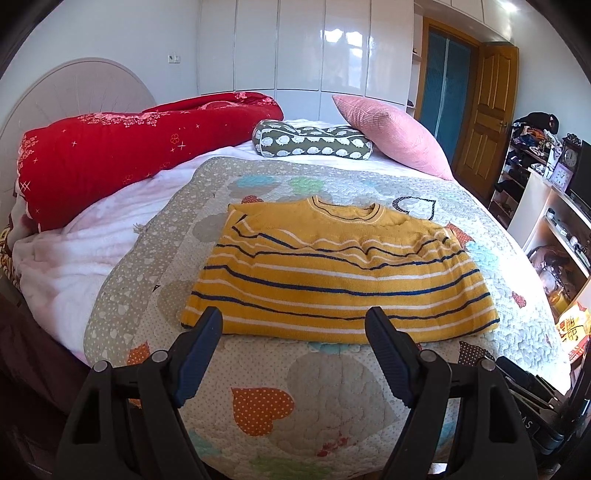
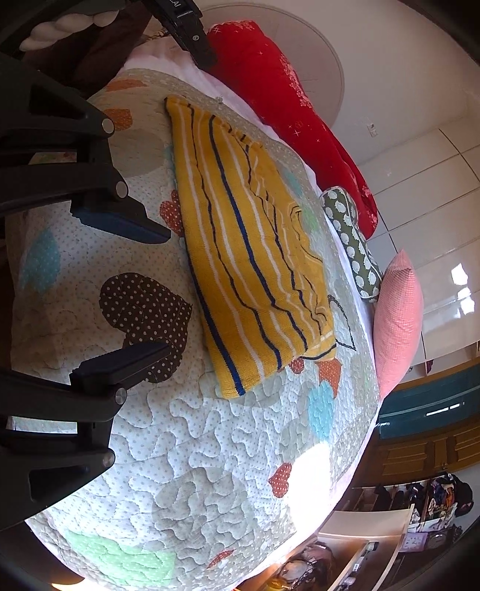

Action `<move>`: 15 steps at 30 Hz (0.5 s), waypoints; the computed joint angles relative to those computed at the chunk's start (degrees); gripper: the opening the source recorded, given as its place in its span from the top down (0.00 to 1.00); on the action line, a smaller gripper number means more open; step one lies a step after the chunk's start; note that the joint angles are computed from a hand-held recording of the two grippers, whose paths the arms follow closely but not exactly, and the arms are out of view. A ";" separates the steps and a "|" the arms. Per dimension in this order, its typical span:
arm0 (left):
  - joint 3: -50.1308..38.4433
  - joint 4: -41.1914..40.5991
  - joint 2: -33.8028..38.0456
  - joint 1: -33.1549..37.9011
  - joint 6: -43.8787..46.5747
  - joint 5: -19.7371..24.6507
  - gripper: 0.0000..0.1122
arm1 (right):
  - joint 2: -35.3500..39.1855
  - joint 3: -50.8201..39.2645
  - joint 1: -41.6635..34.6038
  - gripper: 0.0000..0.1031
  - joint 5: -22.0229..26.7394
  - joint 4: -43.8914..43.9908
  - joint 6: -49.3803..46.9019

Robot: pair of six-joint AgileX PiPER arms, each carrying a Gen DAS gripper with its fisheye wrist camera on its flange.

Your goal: Fold small clothes

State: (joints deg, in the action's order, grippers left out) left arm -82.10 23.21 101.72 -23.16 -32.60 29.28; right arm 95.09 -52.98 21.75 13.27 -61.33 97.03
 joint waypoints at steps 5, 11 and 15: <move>0.12 -0.50 -1.31 0.40 0.02 0.66 0.30 | 0.45 -1.13 1.07 0.43 0.83 4.08 -4.05; 1.97 1.03 -5.23 0.56 -1.54 0.73 0.30 | -0.92 -2.98 4.49 0.43 4.86 5.22 -6.71; 3.28 1.38 -8.03 0.89 -1.72 0.74 0.30 | -2.19 -4.07 7.11 0.41 7.98 5.03 -7.87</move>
State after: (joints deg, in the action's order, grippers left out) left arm -78.82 24.59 93.69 -22.27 -34.31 30.03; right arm 92.90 -57.06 28.86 21.24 -56.30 89.16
